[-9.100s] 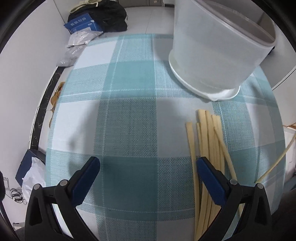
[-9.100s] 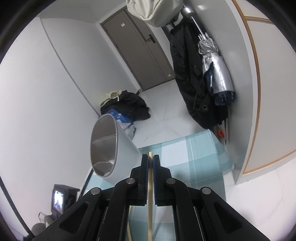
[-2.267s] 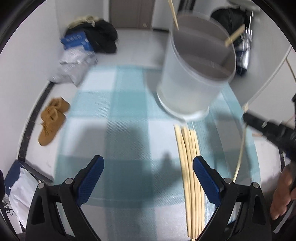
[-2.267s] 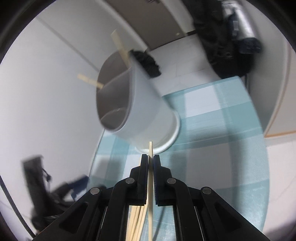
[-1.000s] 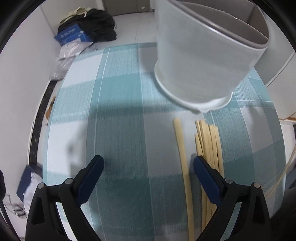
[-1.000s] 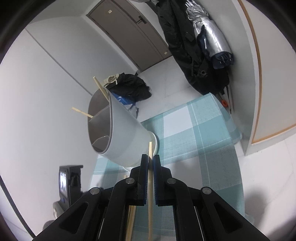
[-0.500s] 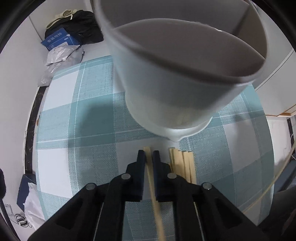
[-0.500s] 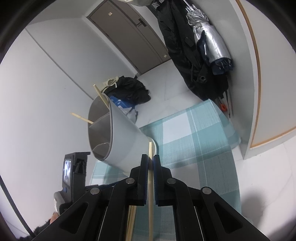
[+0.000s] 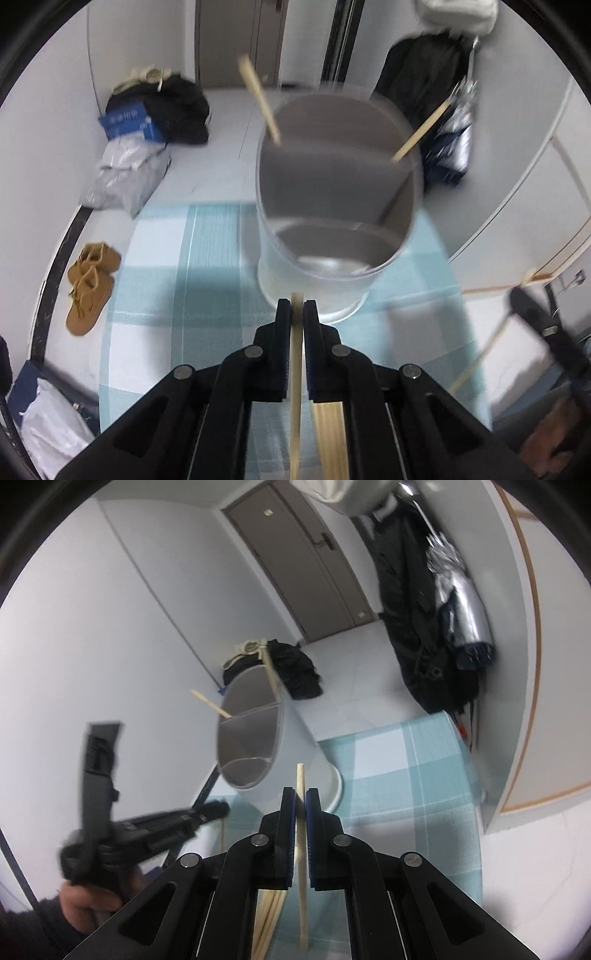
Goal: Organize utensils
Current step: 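Lift both held chopsticks and carry them over the utensil holder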
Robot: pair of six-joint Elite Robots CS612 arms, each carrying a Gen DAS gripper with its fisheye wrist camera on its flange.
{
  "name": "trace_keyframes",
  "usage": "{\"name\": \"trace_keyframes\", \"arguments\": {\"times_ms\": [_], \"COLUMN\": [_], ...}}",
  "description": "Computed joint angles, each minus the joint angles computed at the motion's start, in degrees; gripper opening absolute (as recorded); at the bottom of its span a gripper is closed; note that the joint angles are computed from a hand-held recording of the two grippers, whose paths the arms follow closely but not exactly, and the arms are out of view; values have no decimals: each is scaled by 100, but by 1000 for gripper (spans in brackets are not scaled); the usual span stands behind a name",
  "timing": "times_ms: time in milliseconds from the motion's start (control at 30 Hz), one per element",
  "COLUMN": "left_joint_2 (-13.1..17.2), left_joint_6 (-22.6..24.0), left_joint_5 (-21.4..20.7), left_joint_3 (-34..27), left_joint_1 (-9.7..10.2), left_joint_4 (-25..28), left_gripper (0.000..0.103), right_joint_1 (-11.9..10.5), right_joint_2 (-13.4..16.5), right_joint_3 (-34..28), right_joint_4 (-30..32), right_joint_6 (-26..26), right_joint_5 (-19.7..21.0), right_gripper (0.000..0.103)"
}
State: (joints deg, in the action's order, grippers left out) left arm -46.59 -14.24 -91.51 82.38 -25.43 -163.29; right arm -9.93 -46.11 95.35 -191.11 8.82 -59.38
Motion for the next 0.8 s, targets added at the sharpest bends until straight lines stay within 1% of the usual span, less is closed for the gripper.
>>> {"name": "trace_keyframes", "arguments": {"times_ms": [33, 67, 100, 133, 200, 267, 300, 333, 367, 400, 600, 700, 800], "left_joint_2": [-74, -117, -100, -53, -145, -129, -160, -86, -78, -98, -235, -274, -311], "left_joint_6": [-47, -99, -89, -84, -51, 13, 4, 48, 78, 120, 104, 240, 264], "left_joint_5": [-106, -119, -154, -191, -167, -127, -191, -238, -210, -131, -191, -137, -186], "left_joint_3": [116, 186, 166, 60, 230, 219, 281, 190, 178, 233, 406, 424, 415], "left_joint_1": [5, -2, 24, 24, 7, -34, -35, 3, 13, -4, -20, -31, -17], "left_joint_4": [-204, -363, -455, -450, -746, -858, -944, -943, -971, -1082, -1204, -1185, -1129], "left_gripper": [3, 3, 3, 3, 3, 3, 3, 3, 3, 3, 3, 3, 2], "right_joint_1": [7, 5, 4, 14, 44, 64, 76, 89, 96, 107, 185, 212, 241], "right_joint_2": [-18, -28, -50, -72, -108, -136, -147, -157, -162, -165, -229, -271, -307], "right_joint_3": [27, 42, 84, 134, 210, 268, 292, 315, 328, 344, 406, 439, 453], "right_joint_4": [-33, -56, -131, -249, -429, -514, -513, -498, -496, -527, -652, -695, -646], "right_joint_6": [-43, -77, -128, -192, -299, -331, -342, -348, -336, -309, -435, -516, -643], "right_joint_5": [39, 121, 196, 186, 115, 69, 36, -13, -43, -76, -315, -378, -389], "right_gripper": [4, 4, 4, 4, 4, 4, 4, 4, 4, 4, 4, 4, 4]}}
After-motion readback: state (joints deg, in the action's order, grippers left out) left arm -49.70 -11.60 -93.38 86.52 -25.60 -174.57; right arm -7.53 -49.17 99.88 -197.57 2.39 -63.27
